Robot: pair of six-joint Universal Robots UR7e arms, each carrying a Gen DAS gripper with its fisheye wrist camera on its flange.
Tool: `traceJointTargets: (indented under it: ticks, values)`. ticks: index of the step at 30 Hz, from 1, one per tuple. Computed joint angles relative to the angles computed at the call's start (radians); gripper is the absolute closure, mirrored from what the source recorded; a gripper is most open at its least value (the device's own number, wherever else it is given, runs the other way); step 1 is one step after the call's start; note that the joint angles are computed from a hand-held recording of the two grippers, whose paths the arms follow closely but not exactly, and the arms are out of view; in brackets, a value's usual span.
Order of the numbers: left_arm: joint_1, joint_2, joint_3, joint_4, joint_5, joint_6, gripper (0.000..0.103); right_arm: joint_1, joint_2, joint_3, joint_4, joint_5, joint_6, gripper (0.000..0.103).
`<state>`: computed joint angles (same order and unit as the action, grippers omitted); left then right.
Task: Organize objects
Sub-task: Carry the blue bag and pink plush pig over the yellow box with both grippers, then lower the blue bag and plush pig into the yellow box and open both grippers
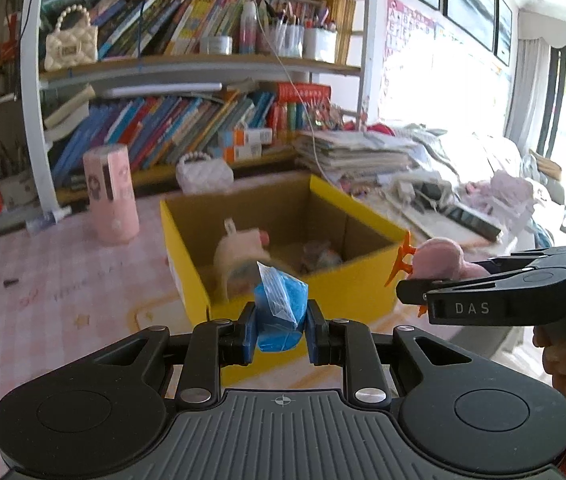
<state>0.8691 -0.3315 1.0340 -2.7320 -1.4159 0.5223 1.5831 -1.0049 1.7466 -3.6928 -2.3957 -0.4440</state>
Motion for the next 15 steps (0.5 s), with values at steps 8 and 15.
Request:
traceJointTargets:
  ticks: [8, 15]
  values:
    - [-0.021, 0.146, -0.216, 0.019, 0.039, -0.013, 0.081, -0.052, -0.014, -0.108, 0.07, 0.132, -0.092, 0.046]
    - [-0.035, 0.276, -0.42, 0.101, 0.107, -0.018, 0.081, -0.095, 0.0, -0.214, 0.186, 0.236, -0.125, 0.046]
